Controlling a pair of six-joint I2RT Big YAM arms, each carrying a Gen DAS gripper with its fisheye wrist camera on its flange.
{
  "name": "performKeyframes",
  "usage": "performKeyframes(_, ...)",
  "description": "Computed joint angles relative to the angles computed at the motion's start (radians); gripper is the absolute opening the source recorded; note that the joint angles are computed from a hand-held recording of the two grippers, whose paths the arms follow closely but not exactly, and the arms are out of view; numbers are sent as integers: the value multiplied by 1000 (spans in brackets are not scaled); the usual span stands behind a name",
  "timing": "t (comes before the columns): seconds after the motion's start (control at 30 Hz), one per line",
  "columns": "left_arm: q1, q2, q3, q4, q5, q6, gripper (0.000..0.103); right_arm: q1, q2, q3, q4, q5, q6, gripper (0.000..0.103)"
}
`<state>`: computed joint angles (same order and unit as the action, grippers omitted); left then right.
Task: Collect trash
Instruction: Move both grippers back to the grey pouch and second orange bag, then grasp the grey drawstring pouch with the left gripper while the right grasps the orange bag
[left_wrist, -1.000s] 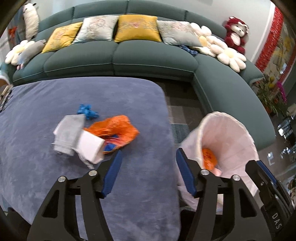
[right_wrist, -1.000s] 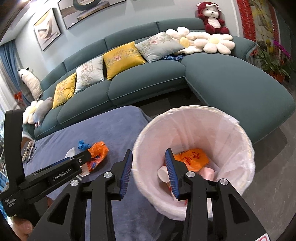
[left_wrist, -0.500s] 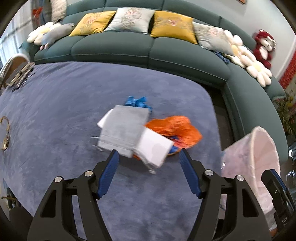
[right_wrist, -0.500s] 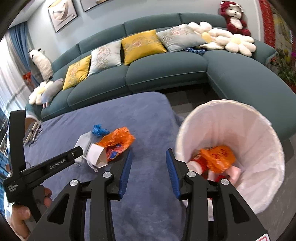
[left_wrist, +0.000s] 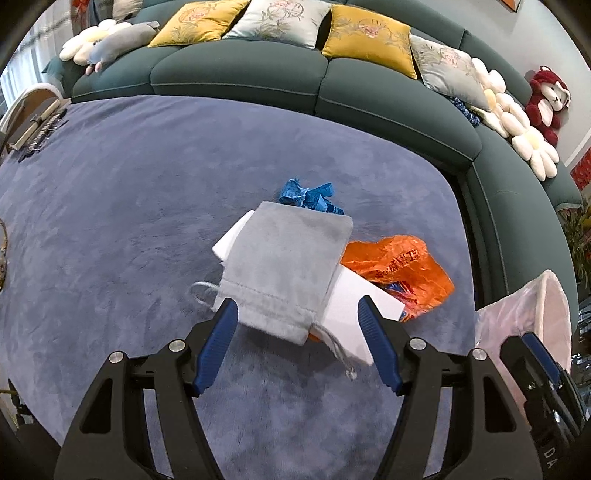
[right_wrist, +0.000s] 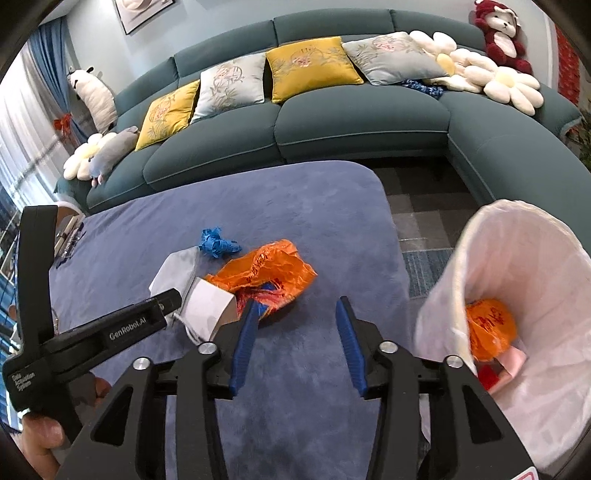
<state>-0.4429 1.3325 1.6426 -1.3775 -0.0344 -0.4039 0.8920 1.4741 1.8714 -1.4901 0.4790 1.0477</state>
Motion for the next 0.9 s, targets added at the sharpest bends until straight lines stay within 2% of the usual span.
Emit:
performKeyframes(0.37, 21, 54, 2, 8, 12, 31, 62, -90, 67, -26, 89, -100, -80, 45)
performKeyframes(0.47, 37, 56, -2, 11, 38, 29, 54, -107, 82, -42, 109, -130, -84, 46)
performKeyframes(0.53, 49, 52, -8, 16, 52, 31, 46, -115, 94, -49, 117, -148, -84, 46)
performKeyframes(0.6, 63, 43, -14, 17, 80, 26, 32, -118, 99, -59, 130, -163, -86, 46)
performKeyframes(0.7, 80, 32, -23, 14, 96, 22, 21, -120, 111, -67, 153, -183, -89, 46)
performKeyframes(0.77, 92, 26, -28, 13, 111, 22, 14, -123, 114, -74, 169, -203, -85, 37)
performKeyframes(0.8, 96, 23, -31, 10, 113, 24, 11, -124, 115, -77, 177, -213, -85, 25)
performKeyframes(0.83, 100, 18, -35, 10, 115, 25, 10, -124, 115, -77, 178, -218, -87, 17)
performKeyframes(0.9, 105, 8, -40, 11, 113, 26, 8, -117, 115, -72, 177, -207, -84, 12)
